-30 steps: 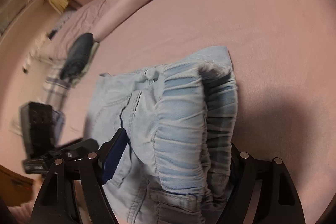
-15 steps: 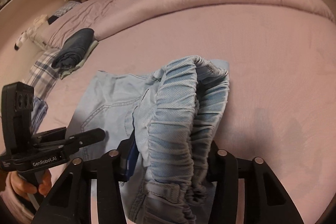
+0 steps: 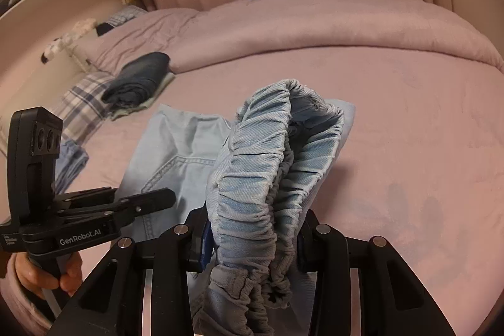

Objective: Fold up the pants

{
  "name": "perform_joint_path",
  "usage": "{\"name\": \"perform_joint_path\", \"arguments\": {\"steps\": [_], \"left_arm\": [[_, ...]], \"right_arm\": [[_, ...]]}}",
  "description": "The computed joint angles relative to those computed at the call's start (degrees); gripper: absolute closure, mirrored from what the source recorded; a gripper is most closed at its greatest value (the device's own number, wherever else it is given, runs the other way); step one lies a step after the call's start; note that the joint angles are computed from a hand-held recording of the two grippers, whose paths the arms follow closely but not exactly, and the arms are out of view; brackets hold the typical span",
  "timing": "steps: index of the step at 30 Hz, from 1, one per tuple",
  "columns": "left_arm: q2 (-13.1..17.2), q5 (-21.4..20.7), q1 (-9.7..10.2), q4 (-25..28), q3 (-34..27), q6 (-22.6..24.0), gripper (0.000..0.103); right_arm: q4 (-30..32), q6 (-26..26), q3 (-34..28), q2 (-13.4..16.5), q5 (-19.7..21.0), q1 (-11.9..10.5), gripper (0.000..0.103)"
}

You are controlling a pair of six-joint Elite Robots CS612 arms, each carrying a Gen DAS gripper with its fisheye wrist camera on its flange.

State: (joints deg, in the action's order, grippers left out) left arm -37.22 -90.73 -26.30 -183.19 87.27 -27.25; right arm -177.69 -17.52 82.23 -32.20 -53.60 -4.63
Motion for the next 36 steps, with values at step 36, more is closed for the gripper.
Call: {"name": "perform_joint_path", "arguments": {"steps": [36], "left_arm": [[-3.0,4.4,1.72,-3.2,3.5,-0.6,0.082]], "right_arm": [[-0.9,-3.5,-1.7,-0.4,2.4,3.4,0.062]]}}
